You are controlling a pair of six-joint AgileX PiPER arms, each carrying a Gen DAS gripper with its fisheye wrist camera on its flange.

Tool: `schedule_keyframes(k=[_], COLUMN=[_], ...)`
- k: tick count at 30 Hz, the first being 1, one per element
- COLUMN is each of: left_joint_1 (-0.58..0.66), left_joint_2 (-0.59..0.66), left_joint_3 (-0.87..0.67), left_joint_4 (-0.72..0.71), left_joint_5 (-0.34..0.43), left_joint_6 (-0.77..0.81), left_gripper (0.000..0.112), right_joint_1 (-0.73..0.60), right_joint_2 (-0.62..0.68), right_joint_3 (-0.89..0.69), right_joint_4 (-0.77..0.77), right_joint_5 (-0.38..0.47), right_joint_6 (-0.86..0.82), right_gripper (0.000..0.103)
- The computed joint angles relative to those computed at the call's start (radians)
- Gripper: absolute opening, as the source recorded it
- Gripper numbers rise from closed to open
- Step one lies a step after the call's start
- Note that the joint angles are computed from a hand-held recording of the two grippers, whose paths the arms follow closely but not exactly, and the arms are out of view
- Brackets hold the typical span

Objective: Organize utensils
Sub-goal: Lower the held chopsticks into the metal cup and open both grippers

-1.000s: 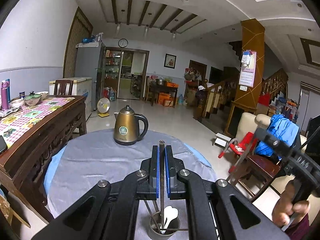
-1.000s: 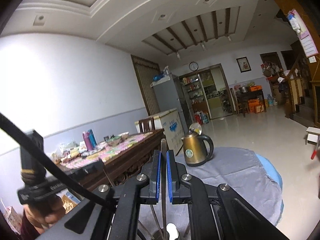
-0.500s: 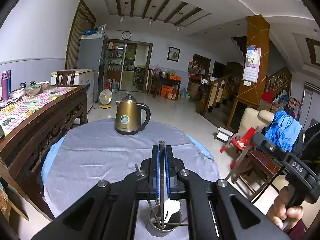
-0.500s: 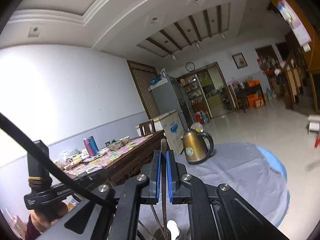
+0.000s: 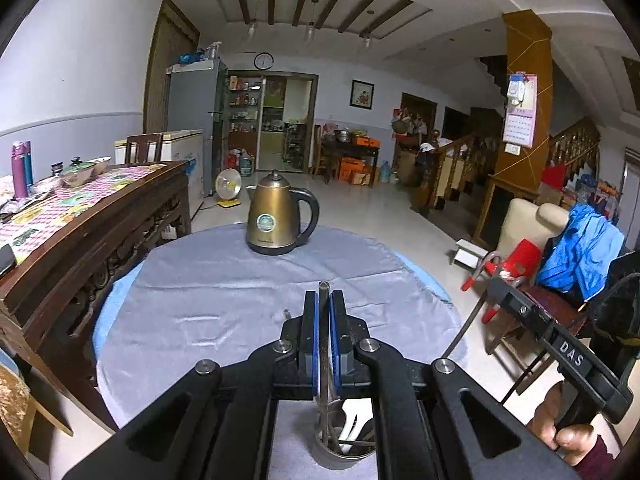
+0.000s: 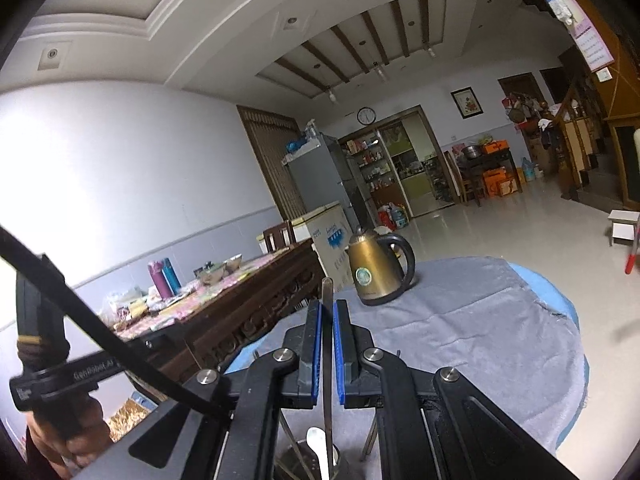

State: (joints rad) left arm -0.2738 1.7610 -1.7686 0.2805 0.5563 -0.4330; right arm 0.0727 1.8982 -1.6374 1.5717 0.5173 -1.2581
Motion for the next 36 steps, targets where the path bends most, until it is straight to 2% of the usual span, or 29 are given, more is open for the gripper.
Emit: schedule_keyframes(k=[6, 13, 36], left_joint_1=[-0.018, -0.024, -0.014], left_joint_2=[-0.013, -0.017, -0.014], left_joint_3=[0.024, 0.03, 0.029], left_joint_4=[0.101, 0.142, 0.163], left_joint_5=[0.007, 0.016, 0.031], left_joint_6=[-0.076, -0.106, -0.112], left_gripper=[0.005, 0.006, 0.007], right_joint_1=[0.003, 0.017, 0.031], right_joint_2=[0.01, 0.003, 0.019], right_joint_3=[0.02, 0.034, 0.001], right_joint_4=[-0.026, -0.047, -0.095], right_joint_5=[0.024, 0.028, 0.053], right_joint_6=[-0.011, -0.002, 0.043], right_gripper=[0.006, 0.006, 0.006])
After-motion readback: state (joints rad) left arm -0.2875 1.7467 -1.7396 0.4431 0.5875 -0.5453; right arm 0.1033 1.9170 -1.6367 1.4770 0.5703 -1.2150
